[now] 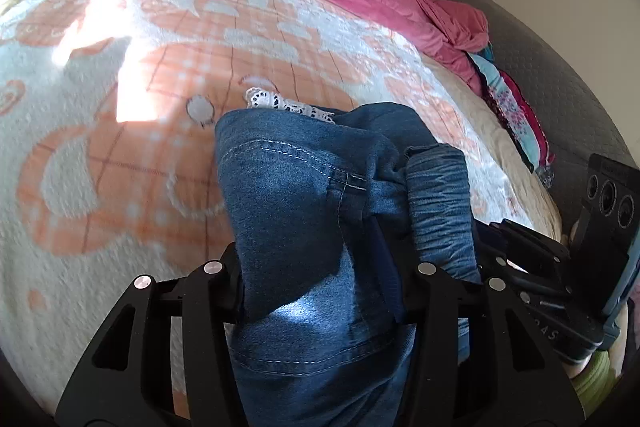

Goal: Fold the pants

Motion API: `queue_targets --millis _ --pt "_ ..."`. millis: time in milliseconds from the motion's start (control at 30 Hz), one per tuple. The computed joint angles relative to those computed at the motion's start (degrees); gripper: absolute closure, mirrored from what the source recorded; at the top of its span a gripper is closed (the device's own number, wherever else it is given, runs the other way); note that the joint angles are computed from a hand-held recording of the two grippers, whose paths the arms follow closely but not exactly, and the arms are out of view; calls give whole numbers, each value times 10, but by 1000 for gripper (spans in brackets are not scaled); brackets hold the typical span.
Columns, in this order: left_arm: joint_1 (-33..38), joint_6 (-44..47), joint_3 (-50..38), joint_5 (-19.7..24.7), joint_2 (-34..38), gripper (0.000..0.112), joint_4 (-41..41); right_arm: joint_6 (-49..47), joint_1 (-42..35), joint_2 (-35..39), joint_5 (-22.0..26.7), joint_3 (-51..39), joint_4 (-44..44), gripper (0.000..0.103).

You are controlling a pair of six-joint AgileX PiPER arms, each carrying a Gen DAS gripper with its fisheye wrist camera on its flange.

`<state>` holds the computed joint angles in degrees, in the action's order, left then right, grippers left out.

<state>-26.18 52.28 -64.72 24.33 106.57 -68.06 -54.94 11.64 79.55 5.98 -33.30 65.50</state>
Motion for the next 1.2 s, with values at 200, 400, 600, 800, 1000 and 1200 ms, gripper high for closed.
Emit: queue_targets --millis 200,400,600,800,1000,1200 --pt "3 -67 -52 -9 2 72 73 68 -13 27 10 -62 -93 79" --pt "12 -153 -135 1 37 72 155 118 -34 80 25 -143 -157 79" --pt "11 -239 -217 8 83 72 247 143 -48 131 37 -204 -188 79" --pt "12 -270 -278 24 132 72 277 89 -66 179 43 -238 -144 79" --pt "15 -304 -316 46 175 72 307 127 -76 231 53 -262 -167 78" --pt "21 -375 -338 67 209 53 367 328 -94 281 83 -284 -318 63"
